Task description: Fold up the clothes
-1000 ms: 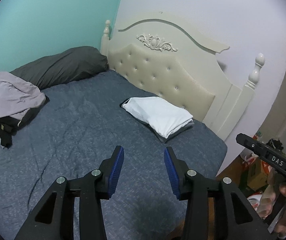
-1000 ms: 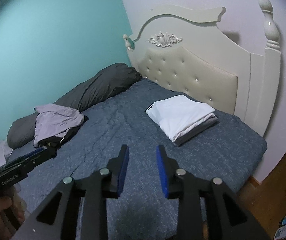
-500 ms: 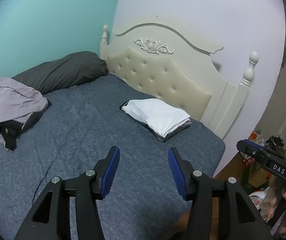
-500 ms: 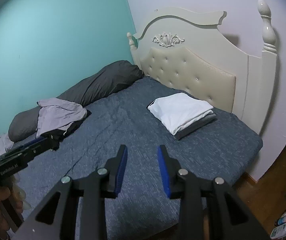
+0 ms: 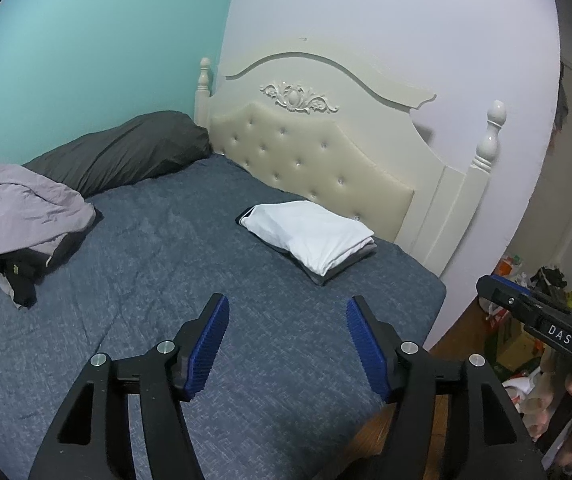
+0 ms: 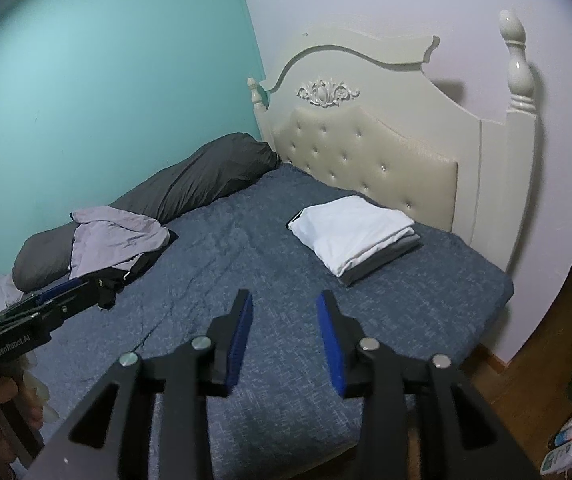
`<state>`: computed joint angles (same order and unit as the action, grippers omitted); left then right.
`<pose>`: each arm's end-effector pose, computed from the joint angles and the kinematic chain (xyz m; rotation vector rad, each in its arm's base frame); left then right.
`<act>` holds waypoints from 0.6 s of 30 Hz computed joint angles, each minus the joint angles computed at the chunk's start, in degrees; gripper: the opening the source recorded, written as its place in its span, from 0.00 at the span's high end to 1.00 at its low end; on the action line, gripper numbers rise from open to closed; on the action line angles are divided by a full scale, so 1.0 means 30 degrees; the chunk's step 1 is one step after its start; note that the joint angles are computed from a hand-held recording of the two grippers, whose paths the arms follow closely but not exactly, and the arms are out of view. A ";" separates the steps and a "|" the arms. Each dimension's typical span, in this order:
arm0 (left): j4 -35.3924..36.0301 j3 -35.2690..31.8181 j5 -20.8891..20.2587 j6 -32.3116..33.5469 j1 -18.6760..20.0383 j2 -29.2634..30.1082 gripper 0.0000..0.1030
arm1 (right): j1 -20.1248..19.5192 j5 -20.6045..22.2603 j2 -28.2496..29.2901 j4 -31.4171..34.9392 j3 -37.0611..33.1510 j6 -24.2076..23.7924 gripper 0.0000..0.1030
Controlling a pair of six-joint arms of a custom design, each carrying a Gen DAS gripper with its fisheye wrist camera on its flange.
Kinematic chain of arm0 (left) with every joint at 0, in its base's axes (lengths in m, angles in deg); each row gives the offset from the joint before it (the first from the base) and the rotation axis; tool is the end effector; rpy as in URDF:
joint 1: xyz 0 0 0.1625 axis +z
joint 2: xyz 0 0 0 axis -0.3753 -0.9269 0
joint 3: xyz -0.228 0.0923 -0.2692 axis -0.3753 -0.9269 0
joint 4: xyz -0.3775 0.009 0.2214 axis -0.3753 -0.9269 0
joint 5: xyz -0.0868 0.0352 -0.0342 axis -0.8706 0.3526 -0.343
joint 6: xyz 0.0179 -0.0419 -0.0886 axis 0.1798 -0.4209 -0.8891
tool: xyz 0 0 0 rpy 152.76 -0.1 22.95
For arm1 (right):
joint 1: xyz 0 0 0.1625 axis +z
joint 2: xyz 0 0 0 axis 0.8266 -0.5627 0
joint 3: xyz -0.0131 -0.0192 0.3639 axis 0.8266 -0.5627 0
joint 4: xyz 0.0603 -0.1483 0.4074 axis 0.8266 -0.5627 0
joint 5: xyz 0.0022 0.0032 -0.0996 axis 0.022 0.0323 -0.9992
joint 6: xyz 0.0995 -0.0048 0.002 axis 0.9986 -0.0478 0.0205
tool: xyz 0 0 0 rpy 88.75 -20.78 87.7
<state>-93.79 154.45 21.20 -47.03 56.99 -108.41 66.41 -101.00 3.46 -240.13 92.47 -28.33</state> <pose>-0.4658 -0.5662 0.3591 0.8763 2.4446 -1.0248 0.3542 -0.4394 0.4273 0.4084 -2.2987 1.2716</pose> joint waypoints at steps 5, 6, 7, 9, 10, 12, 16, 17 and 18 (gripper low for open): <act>0.0258 -0.0070 0.0027 0.0051 -0.0040 -0.0004 0.36 | 0.0142 -0.0013 -0.0128 -0.0184 0.0130 0.0009 0.49; 0.0299 -0.0079 0.0038 0.0055 -0.0048 -0.0005 0.36 | 0.0173 -0.0059 -0.0127 -0.0224 0.0132 -0.0016 0.49; 0.0335 -0.0088 0.0066 0.0049 -0.0062 -0.0005 0.35 | 0.0187 -0.0116 -0.0134 -0.0214 0.0130 -0.0029 0.49; 0.0329 -0.0108 0.0089 0.0071 -0.0080 -0.0002 0.34 | 0.0213 -0.0167 -0.0217 -0.0179 0.0182 0.0092 0.49; 0.0282 -0.0089 0.0081 0.0079 -0.0082 -0.0013 0.33 | 0.0224 -0.0181 -0.0255 -0.0148 0.0208 0.0123 0.49; 0.0270 -0.0074 0.0062 0.0087 -0.0088 -0.0031 0.33 | 0.0275 -0.0309 -0.0254 -0.0174 0.0242 0.0093 0.48; 0.0321 -0.0015 0.0079 0.0113 -0.0107 -0.0077 0.33 | 0.0425 -0.0536 -0.0269 -0.0326 0.0361 0.0019 0.45; 0.0349 0.0009 0.0091 0.0117 -0.0114 -0.0096 0.33 | 0.0503 -0.0640 -0.0244 -0.0399 0.0382 -0.0037 0.45; 0.0370 0.0040 0.0105 0.0129 -0.0125 -0.0125 0.33 | 0.0527 -0.0639 -0.0246 -0.0412 0.0397 -0.0065 0.44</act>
<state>-92.68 154.57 21.52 -46.64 56.61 -108.79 67.99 -102.91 2.72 -241.37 93.66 -28.53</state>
